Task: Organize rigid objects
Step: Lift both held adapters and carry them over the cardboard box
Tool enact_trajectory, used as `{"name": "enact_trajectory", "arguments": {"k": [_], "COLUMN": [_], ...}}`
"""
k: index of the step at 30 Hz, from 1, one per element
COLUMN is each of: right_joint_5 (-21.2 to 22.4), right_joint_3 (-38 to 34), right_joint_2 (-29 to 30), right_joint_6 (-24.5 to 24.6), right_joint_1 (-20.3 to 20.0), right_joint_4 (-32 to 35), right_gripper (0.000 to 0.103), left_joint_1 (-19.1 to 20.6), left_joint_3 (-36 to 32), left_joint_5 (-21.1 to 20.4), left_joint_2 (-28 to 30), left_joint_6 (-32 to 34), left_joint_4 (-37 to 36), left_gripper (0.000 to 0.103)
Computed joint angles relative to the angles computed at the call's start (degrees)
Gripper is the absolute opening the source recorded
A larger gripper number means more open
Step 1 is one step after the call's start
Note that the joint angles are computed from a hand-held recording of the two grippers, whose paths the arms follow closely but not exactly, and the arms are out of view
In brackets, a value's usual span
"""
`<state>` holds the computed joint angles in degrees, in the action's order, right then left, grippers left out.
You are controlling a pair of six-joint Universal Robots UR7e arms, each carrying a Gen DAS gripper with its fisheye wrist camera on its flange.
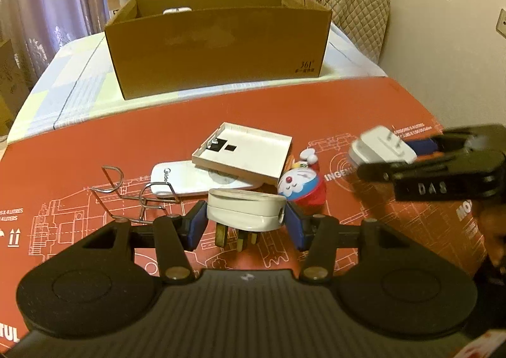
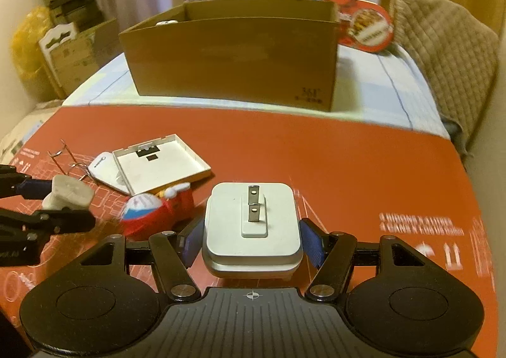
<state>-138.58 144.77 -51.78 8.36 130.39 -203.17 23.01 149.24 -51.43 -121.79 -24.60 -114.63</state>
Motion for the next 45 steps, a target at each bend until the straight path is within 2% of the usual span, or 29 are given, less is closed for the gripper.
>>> {"name": "enact_trajectory", "arguments": {"k": [2,6,14,22,32,45], "right_joint_5": [-1.3,-2.0,-3.2,-4.6,-6.0,-7.7], "right_joint_3": [-0.1,-0.4,-1.9,-3.3,-4.2,-4.9], "right_joint_2": [-1.7,-4.2,-7.2,-8.9,-10.1,-11.7], "right_joint_6": [4.8,11.2,17.4,19.3,20.7,21.7], "right_joint_1": [2.1,6.0,10.7,13.2,14.5,14.7], "right_joint_4": [4.9,11.7,19.3,23.9,27.1,31.0], "right_gripper": [0.061,0.061,0.061,0.061,0.061,0.061], "left_joint_1": [-1.2,-3.4,-6.9,-9.5,-10.6,-7.9], "left_joint_3": [-0.4,-1.4,-3.3,-4.7,-5.8,-6.7], "left_joint_5": [0.2,0.5,0.9,1.0,1.0,1.2], "left_joint_2": [-0.8,-2.4,-4.9,-6.5,-6.6,-4.0], "left_joint_6": [-1.5,-4.3,-8.9,-11.8,-11.9,-7.6], "left_joint_4": [1.8,5.4,12.0,16.1,17.0,13.2], "left_gripper": [0.048,0.048,0.048,0.048,0.048,0.048]}}
